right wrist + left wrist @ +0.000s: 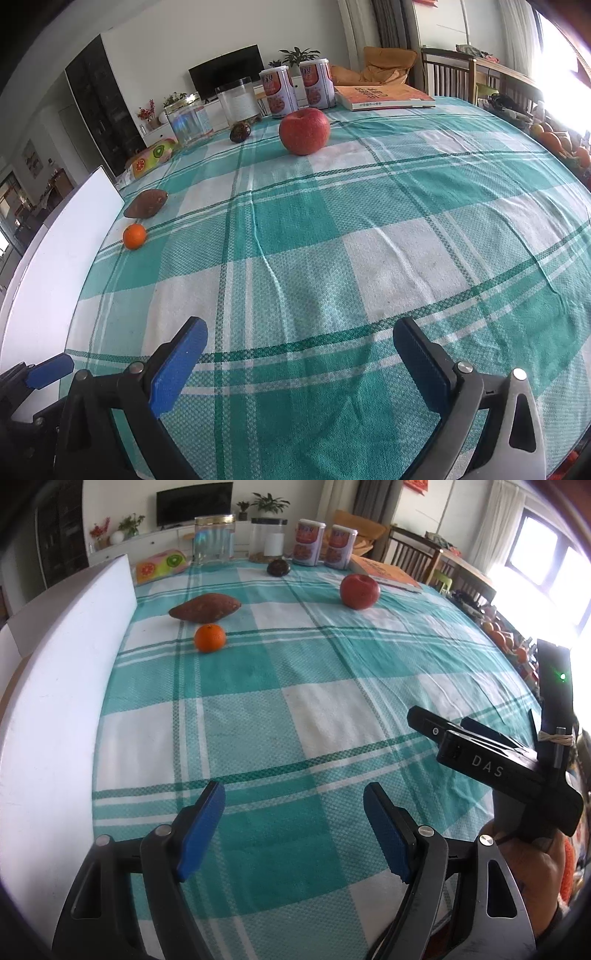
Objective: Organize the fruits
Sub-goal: 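Bring both open tools back over the table, then close the left tool on the orange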
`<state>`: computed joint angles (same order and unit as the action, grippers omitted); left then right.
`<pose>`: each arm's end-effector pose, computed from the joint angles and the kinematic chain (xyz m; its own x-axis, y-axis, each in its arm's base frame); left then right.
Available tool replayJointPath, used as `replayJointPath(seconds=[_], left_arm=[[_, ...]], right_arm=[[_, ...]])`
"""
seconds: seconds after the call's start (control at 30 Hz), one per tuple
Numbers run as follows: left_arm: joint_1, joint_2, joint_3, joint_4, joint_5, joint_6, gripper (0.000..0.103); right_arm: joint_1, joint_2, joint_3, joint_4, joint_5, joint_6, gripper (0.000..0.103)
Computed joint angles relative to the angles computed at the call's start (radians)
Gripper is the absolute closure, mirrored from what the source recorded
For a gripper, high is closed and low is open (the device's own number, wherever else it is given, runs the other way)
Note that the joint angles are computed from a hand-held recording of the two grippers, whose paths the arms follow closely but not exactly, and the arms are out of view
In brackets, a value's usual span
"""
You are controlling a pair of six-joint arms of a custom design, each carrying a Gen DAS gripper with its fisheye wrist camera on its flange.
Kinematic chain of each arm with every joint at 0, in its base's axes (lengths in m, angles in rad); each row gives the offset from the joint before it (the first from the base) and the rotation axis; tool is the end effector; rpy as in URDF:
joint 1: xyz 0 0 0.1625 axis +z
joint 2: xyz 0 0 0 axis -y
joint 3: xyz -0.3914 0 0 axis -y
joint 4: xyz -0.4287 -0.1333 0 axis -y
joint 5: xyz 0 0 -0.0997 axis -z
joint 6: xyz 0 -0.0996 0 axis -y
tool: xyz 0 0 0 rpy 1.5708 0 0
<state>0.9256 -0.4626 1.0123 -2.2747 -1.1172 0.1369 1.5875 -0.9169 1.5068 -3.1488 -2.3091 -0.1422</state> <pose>-0.3566 -0.7680 0.0401 -0.6705 0.5900 -0.4499 0.6922 0.7157 -0.0931 0.0781 -0.7095 0.2774 -0.7400 0.4660 0.4850 -0.1152 0.6225 -0.7741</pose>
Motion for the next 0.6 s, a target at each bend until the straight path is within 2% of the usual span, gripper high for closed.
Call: replayJointPath(seconds=[0.37, 0.5, 0.6], left_arm=[[0.01, 0.024, -0.038, 0.01, -0.003, -0.013, 0.023], [0.025, 0.061, -0.109, -0.013, -0.013, -0.05, 0.023], [0.036, 0.131, -0.221, -0.016, 0.0, -0.073, 0.023]], right_arm=[[-0.01, -0.016, 0.007, 0.053, 0.018, 0.054, 0.003], [-0.01, -0.016, 0.006, 0.06, 0.019, 0.058, 0.003], [-0.01, -0.012, 0.001, 0.063, 0.018, 0.056, 0.001]])
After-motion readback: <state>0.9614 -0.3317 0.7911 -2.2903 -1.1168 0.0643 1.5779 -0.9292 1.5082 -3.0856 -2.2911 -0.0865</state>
